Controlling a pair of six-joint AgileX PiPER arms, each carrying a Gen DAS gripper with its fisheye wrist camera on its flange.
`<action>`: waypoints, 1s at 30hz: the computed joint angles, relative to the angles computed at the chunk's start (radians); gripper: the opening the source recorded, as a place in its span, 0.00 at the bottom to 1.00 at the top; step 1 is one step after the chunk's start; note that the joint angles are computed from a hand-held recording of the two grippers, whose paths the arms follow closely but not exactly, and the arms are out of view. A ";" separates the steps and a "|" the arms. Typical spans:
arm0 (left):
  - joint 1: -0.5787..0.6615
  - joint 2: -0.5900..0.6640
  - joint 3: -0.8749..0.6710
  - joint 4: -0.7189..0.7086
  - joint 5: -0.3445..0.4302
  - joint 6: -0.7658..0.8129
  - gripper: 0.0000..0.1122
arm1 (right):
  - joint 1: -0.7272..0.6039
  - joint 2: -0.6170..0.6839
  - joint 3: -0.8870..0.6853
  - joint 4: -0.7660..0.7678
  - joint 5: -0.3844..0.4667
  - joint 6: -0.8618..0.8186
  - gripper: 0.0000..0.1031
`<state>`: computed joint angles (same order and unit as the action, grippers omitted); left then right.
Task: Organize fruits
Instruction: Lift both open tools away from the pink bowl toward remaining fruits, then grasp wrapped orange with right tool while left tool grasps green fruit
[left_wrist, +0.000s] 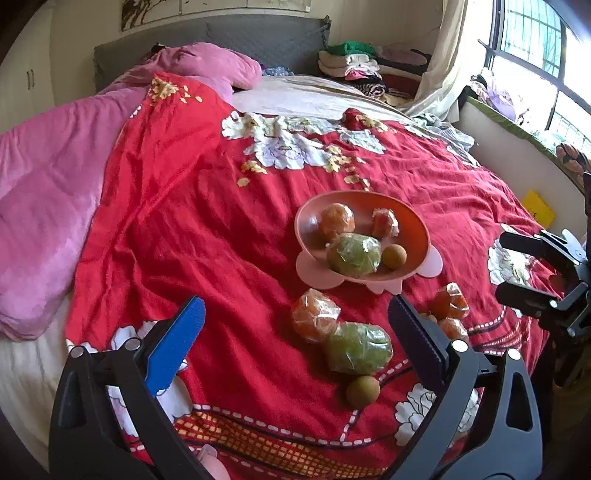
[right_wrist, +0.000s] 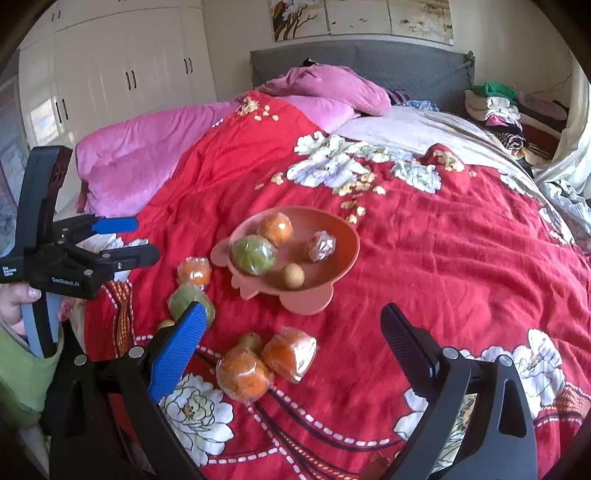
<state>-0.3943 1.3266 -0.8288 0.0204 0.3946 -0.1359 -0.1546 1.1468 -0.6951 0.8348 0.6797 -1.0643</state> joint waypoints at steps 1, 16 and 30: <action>-0.002 0.002 0.000 -0.003 0.001 0.004 0.83 | 0.003 0.001 0.003 -0.002 -0.002 0.003 0.92; -0.044 0.017 0.032 0.019 -0.006 -0.027 0.83 | 0.040 0.003 0.070 -0.018 -0.011 0.016 0.92; -0.076 0.035 0.048 0.000 0.004 -0.002 0.83 | 0.042 -0.016 0.115 -0.030 0.009 0.024 0.92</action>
<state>-0.4699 1.3613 -0.7810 0.0202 0.3986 -0.1375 -0.1129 1.1306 -0.5804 0.8045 0.6883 -1.0401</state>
